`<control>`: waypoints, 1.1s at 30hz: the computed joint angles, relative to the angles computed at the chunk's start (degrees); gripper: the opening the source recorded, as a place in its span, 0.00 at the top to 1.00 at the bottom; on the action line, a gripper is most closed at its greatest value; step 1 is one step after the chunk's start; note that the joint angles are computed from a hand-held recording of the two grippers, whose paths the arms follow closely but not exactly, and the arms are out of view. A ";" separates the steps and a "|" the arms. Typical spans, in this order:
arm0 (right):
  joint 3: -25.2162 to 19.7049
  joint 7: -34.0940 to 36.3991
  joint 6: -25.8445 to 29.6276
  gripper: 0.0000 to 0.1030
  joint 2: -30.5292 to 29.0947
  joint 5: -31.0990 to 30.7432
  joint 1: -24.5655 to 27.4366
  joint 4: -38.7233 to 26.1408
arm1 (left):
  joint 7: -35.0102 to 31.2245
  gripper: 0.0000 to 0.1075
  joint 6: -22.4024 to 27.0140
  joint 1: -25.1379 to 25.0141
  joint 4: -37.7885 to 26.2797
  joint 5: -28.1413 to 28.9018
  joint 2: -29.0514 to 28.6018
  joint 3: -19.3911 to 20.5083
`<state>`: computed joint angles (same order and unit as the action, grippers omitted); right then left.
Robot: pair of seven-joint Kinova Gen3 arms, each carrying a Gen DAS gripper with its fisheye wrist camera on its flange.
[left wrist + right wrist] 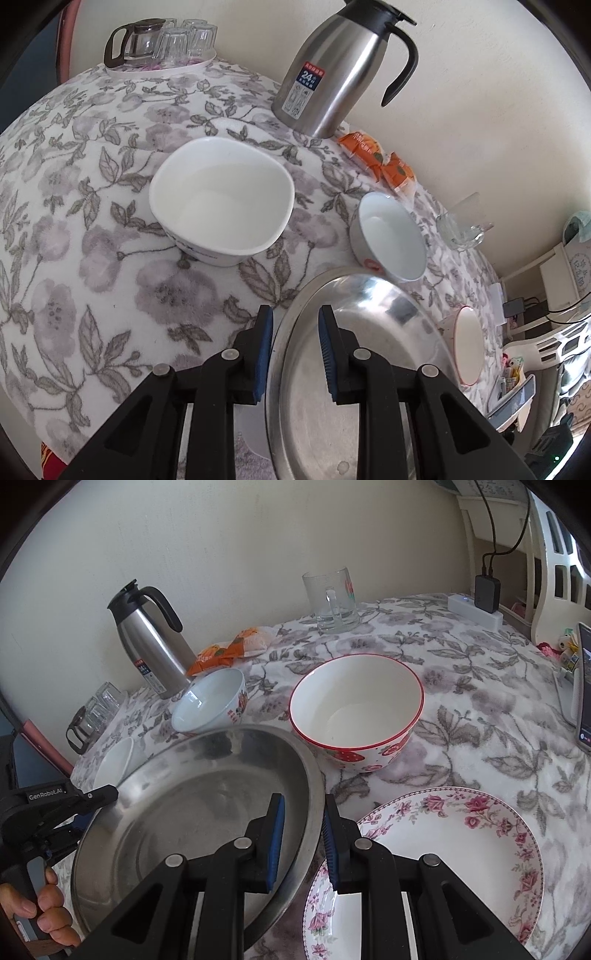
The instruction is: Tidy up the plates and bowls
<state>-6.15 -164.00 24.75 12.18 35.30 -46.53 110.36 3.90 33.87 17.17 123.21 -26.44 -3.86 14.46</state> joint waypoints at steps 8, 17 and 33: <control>-0.45 3.80 1.42 0.79 1.73 -3.29 0.74 -0.73 | -2.91 0.77 -1.29 0.57 0.63 3.60 2.21 -1.49; 0.09 4.60 2.28 0.79 2.41 -3.31 -0.71 -1.64 | -4.28 0.77 -1.64 0.81 1.21 6.49 2.85 -3.04; 0.03 7.85 4.01 0.79 4.01 -5.00 -1.22 -3.08 | -10.29 0.76 -4.14 -0.30 2.27 12.72 3.74 -4.56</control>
<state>-6.12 -156.15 28.76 16.19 30.29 -47.75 107.28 -6.39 29.73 16.87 125.48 -13.73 -0.13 9.90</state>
